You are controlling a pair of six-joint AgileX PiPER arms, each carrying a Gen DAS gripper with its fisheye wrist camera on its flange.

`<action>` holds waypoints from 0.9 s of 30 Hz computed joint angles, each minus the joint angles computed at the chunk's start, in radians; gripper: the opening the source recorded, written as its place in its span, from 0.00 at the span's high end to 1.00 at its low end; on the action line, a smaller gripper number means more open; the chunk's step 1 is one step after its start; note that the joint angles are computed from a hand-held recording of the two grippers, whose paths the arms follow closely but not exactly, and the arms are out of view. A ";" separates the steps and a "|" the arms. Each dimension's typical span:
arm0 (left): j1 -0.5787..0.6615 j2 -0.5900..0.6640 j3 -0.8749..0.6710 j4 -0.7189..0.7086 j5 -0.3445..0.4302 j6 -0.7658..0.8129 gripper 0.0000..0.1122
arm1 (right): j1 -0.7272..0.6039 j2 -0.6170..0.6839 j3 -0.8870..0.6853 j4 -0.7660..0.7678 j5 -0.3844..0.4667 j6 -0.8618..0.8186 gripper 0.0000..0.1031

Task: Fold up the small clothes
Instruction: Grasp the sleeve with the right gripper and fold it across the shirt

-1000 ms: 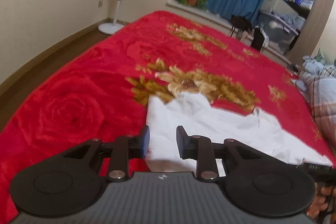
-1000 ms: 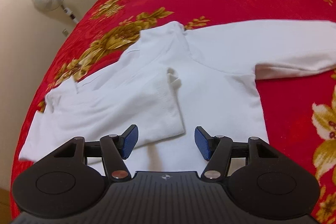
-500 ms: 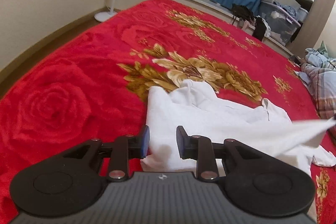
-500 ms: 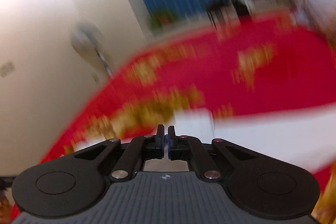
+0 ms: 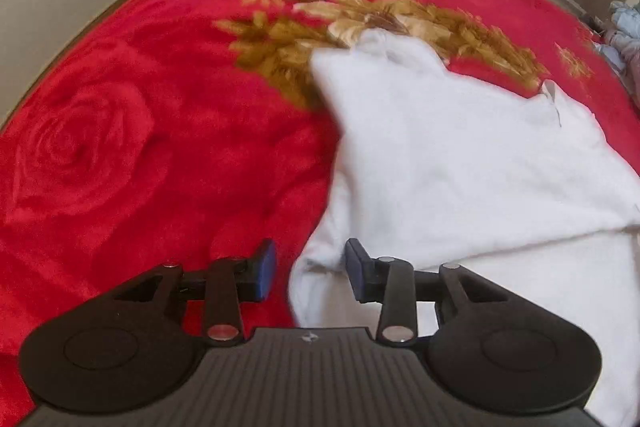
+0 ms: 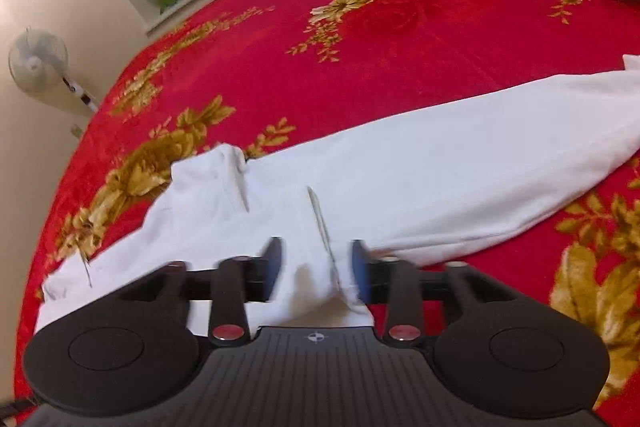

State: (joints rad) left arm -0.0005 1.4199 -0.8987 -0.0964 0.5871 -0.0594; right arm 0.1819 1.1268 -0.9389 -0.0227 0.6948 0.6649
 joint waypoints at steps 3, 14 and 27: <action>0.008 -0.014 0.007 -0.013 -0.001 0.023 0.67 | -0.014 0.022 0.008 0.040 -0.017 -0.045 0.56; 0.032 -0.012 -0.005 -0.072 0.026 0.100 0.66 | 0.119 -0.091 0.008 -0.228 -0.216 0.045 0.98; 0.027 -0.092 0.041 -0.267 -0.073 0.278 0.66 | 0.072 -0.025 0.049 -0.051 -0.165 -0.134 0.56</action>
State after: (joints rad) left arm 0.0268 1.3279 -0.8577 -0.3636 0.5143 0.2191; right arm 0.2541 1.1014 -0.8902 -0.0734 0.5295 0.5310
